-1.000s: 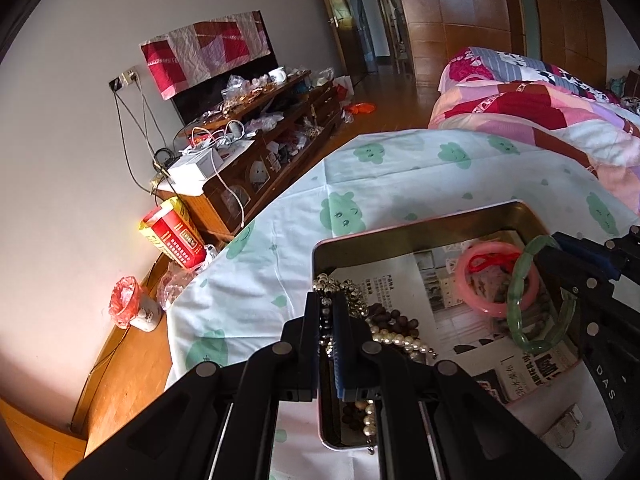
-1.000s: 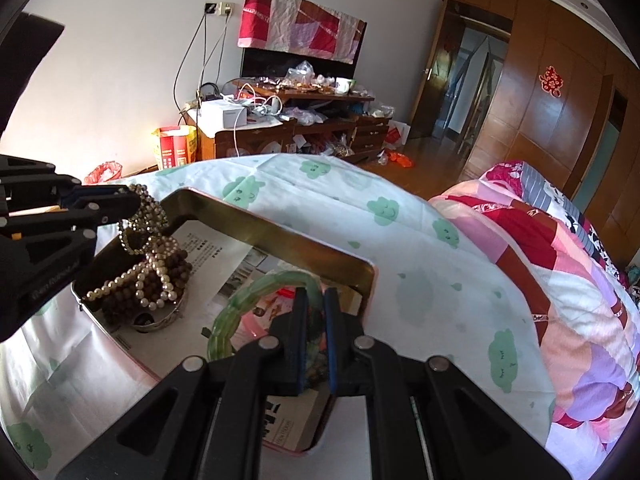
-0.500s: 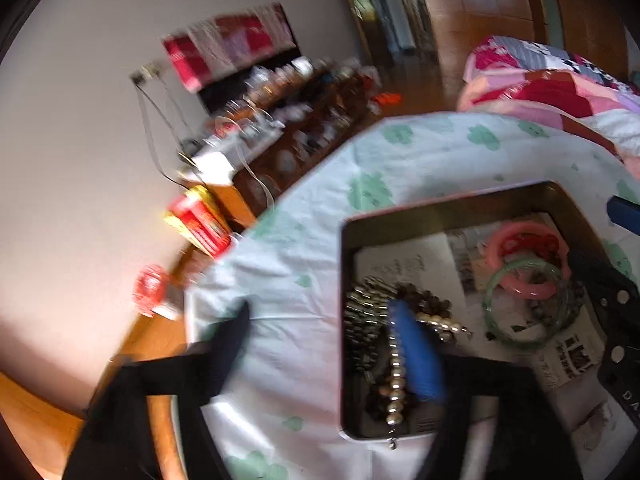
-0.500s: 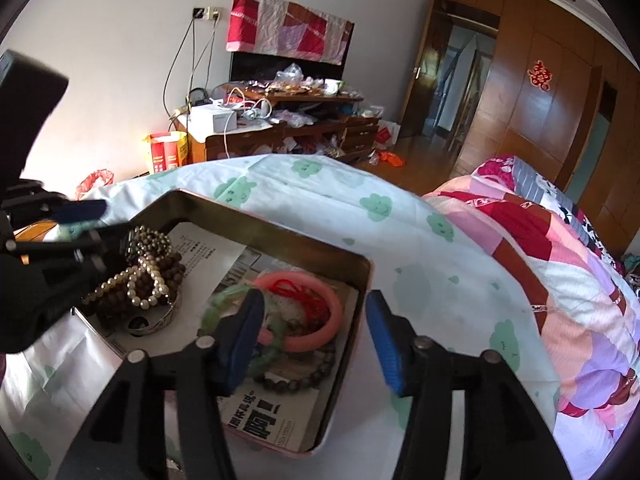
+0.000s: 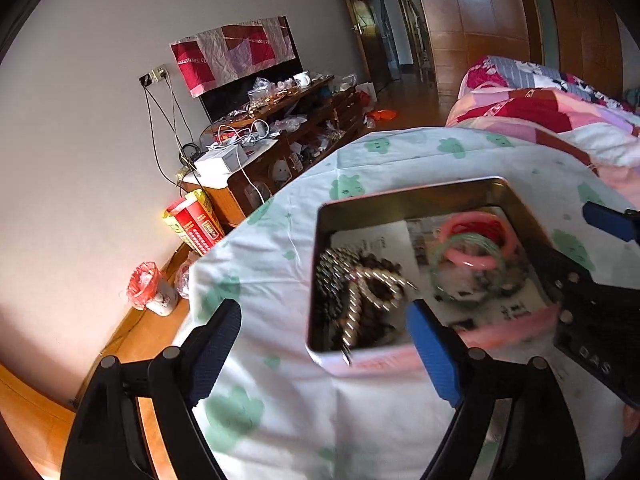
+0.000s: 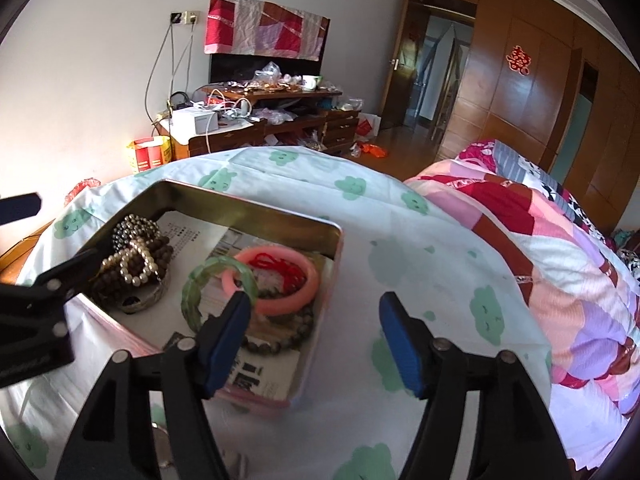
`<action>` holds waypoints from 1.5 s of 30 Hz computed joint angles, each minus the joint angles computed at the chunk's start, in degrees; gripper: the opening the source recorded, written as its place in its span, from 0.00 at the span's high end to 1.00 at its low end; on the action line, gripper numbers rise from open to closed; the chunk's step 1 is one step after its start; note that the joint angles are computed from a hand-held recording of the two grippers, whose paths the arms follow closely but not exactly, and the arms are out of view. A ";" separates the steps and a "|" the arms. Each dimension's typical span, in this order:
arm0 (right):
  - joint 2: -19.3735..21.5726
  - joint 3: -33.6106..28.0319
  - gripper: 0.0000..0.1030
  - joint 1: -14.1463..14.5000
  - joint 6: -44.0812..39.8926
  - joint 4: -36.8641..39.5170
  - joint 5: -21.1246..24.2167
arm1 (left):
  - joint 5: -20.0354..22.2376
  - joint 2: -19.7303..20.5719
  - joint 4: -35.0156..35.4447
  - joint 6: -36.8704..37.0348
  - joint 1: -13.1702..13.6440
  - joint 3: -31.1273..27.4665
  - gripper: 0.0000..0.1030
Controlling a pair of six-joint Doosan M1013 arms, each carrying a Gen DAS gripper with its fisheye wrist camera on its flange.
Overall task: Organize jewelry
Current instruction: 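Open both grippers to drop the necklace and jade bangle into the tin, then grasp the silver mesh watch strap with the left gripper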
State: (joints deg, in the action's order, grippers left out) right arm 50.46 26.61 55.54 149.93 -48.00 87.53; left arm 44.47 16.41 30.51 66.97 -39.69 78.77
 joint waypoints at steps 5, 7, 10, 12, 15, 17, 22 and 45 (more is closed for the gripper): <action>-3.08 5.68 0.33 0.92 4.50 0.03 -0.09 | -0.13 -2.07 -0.81 -0.17 -1.59 3.22 0.18; -3.62 6.93 0.33 1.36 5.35 -0.67 1.14 | -0.24 -2.27 -1.97 0.83 -2.22 3.73 0.18; -5.60 10.81 0.30 1.88 8.76 -1.04 1.55 | 0.13 -1.87 0.48 0.30 -3.62 4.04 0.18; -6.63 12.77 0.30 1.97 10.31 -0.83 2.13 | 0.42 -1.47 -0.07 0.58 -3.89 4.07 0.18; -8.16 15.89 0.30 2.10 12.78 -0.90 2.99 | 1.76 -0.75 0.32 0.46 -4.03 4.06 0.18; -9.22 17.91 0.30 2.13 14.46 -0.69 2.76 | 1.91 -0.62 0.11 0.43 -4.08 4.39 0.18; -10.94 21.30 0.28 2.11 18.62 -0.36 2.36 | 2.03 -0.29 1.98 0.60 -4.87 4.96 0.18; -10.41 21.01 0.25 2.60 18.09 -0.60 1.40 | -2.78 -4.90 -10.76 12.74 -2.62 8.49 0.11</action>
